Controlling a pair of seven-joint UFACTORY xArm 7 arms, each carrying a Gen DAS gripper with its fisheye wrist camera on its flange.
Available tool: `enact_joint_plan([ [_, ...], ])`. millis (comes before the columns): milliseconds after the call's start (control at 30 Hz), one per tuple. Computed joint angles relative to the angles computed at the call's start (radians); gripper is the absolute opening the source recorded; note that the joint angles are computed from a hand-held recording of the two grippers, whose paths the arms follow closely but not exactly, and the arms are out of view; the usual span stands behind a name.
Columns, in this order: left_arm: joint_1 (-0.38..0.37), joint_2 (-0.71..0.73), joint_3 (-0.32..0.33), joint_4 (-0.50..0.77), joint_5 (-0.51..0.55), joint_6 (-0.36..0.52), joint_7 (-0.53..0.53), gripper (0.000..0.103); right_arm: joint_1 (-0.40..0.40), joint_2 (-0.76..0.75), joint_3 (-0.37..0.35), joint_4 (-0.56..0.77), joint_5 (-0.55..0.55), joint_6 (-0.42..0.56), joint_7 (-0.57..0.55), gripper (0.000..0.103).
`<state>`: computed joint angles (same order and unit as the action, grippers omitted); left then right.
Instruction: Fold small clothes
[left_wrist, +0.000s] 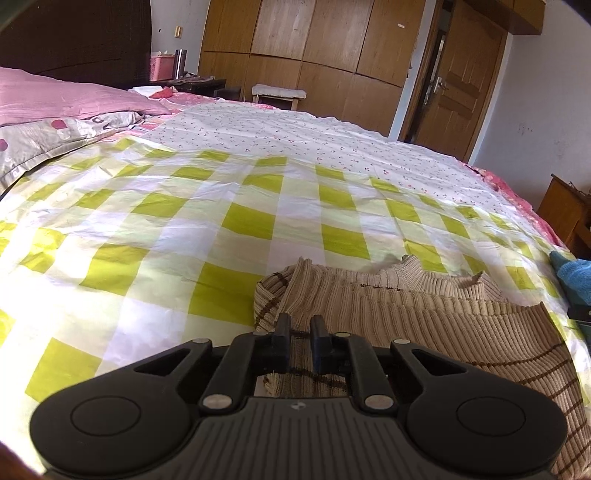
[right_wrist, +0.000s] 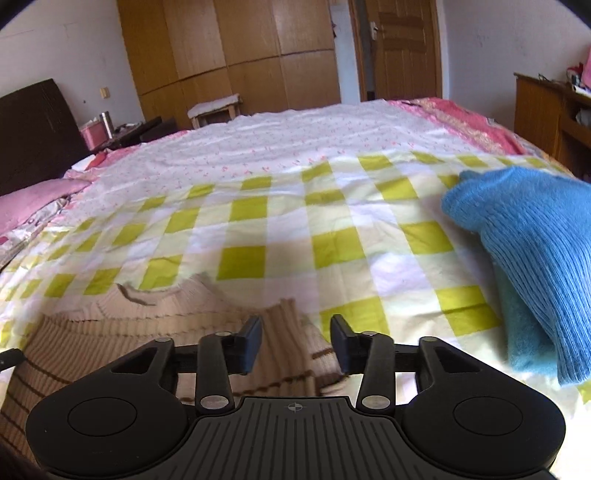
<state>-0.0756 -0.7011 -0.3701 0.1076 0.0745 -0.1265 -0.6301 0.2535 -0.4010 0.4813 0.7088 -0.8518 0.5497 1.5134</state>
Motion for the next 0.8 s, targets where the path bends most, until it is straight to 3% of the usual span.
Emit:
enact_joint_plan([
  [233, -0.047, -0.131, 0.014, -0.056, 0.006, 0.043, -0.012, 0.021, 0.064, 0.256, -0.003, 0.171, -0.055, -0.094, -0.019, 0.044],
  [400, -0.120, -0.183, 0.062, -0.096, 0.007, 0.051, -0.027, 0.022, 0.126, 0.435, -0.049, 0.279, -0.050, -0.116, -0.030, 0.045],
  [467, -0.134, -0.183, 0.065, -0.106, 0.007, 0.044, -0.037, 0.022, 0.160, 0.474, -0.070, 0.306, -0.097, -0.086, 0.001, 0.045],
  [533, -0.127, -0.182, 0.044, -0.113, 0.009, 0.031, -0.053, 0.022, 0.192, 0.488, -0.091, 0.323, -0.119, -0.059, 0.004, 0.032],
  [567, -0.122, -0.178, 0.036, -0.114, 0.011, 0.024, -0.058, 0.022, 0.205, 0.491, -0.101, 0.330, -0.111, -0.046, -0.011, 0.014],
  [600, -0.118, -0.171, 0.033, -0.114, 0.013, 0.015, -0.061, 0.022, 0.213, 0.489, -0.113, 0.330, -0.092, -0.053, -0.033, 0.008],
  [700, -0.123, -0.169, 0.045, -0.117, 0.011, -0.011, -0.067, 0.022, 0.241, 0.468, -0.154, 0.323, -0.099, -0.081, -0.021, 0.005],
  [800, -0.089, -0.215, -0.006, -0.128, 0.009, -0.036, -0.090, 0.022, 0.276, 0.432, -0.203, 0.316, -0.217, -0.106, 0.126, 0.005],
])
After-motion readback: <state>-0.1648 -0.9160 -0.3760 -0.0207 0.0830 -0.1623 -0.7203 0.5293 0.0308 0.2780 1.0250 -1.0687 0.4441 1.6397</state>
